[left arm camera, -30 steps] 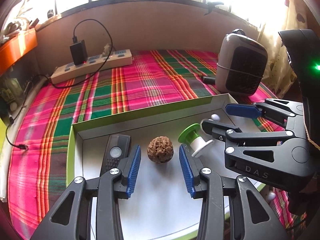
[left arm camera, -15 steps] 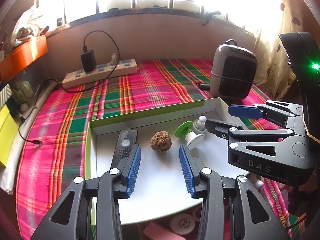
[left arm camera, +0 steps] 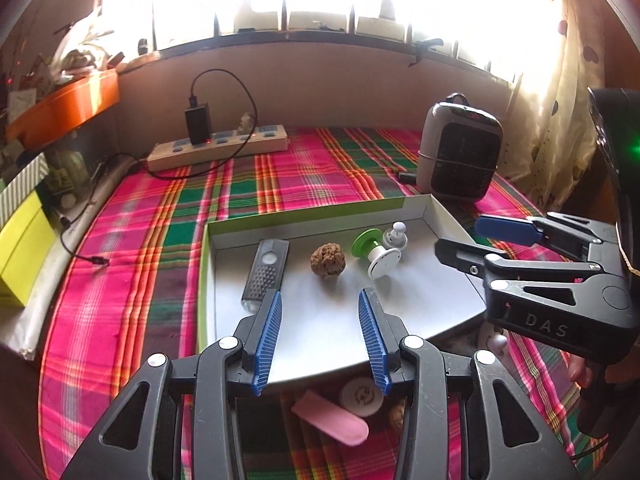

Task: Organize objects
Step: 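Withdraw both open tools from the box toward the remaining items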

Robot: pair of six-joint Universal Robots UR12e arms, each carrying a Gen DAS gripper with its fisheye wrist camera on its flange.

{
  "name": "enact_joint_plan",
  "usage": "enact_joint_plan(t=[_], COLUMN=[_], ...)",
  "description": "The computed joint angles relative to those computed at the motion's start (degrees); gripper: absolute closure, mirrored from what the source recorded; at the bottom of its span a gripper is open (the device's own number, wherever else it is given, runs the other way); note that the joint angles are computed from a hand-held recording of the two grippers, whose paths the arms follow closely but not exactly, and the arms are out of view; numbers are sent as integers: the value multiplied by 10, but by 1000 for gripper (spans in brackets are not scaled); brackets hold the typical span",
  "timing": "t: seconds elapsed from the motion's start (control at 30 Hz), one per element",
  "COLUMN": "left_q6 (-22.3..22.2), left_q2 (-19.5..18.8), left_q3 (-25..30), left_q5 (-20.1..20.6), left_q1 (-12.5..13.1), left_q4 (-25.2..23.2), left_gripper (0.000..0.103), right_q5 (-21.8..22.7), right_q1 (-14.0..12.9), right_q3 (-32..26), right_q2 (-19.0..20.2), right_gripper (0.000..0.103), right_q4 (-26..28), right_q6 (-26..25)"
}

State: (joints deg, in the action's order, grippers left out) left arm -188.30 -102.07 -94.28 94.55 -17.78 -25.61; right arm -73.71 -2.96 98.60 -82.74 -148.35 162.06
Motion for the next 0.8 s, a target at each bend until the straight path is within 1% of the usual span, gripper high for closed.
enact_joint_plan(t=[0.27,0.4,0.43,0.5,0.57,0.8], left_q6=[-21,-43,-49,-58,-61,-75], left_q2=[26,38,41,43,46,53], left_q3=[-34,-51,-55,-60,-62,-73], left_q5=[-13,-14,-13,-10,-9,-15], left_q1=[8,12,12,12,12,12], left_q4=[28,33,32,24,17,-4], left_gripper=[65,65,65,65,65,65], right_q5=[5,10,11,15,16,17], right_q1=[-8,-14,-15,-19,-21,-29], right_q3=[29,44,46,55,61,82], right_q2=[-24,-35,-37,-43,-47,-62], right_gripper=[51,50,50,45,43,43], right_q4=[-15,-25,-25,-31,-30,-32], right_q6=[12,18,20,25,29,34])
